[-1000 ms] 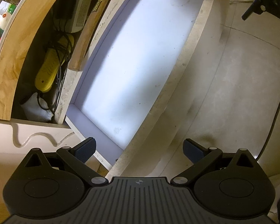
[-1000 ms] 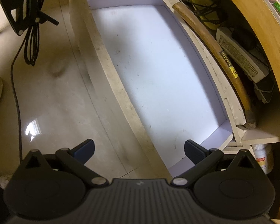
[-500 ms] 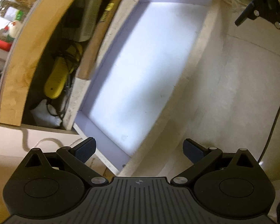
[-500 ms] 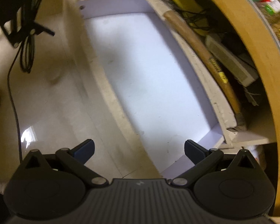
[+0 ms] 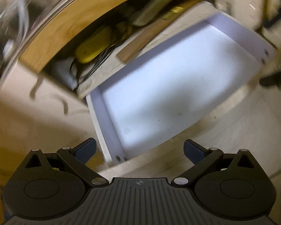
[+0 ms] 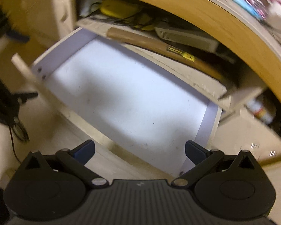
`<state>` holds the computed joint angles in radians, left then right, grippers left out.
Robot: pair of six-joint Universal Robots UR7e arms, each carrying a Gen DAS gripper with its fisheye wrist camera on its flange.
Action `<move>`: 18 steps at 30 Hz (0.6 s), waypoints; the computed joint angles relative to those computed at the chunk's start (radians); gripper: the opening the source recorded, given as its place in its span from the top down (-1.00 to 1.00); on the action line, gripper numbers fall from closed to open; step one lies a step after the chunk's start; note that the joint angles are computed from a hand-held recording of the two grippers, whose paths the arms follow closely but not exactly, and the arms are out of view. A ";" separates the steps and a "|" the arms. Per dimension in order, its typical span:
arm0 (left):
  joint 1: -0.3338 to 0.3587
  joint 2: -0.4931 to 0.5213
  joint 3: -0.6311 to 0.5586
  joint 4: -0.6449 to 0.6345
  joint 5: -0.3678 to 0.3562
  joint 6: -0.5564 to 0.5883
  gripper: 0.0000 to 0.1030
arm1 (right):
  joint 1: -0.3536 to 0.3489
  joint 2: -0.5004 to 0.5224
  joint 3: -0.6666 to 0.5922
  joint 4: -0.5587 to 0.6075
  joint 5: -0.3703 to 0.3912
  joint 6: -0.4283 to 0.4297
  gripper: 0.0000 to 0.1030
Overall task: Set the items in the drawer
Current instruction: 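Raise both tools away from the drawer up toward the countertop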
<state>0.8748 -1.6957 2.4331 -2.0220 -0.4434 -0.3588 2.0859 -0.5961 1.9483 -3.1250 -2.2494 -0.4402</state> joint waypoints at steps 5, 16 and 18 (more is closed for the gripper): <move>0.020 -0.024 -0.040 0.057 -0.070 -0.206 -0.99 | -0.006 -0.017 0.000 0.043 0.010 0.199 -0.99; 0.048 -0.051 -0.054 0.054 -0.159 -0.412 -0.99 | -0.029 -0.047 0.028 0.089 0.069 0.496 -0.99; 0.046 -0.055 -0.052 0.051 -0.160 -0.420 -0.99 | -0.029 -0.048 0.029 0.090 0.069 0.518 -0.99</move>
<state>0.9212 -1.7506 2.3814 -1.9706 -0.6036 -0.7790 2.0569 -0.6436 1.9775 -3.0354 -2.1799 0.0779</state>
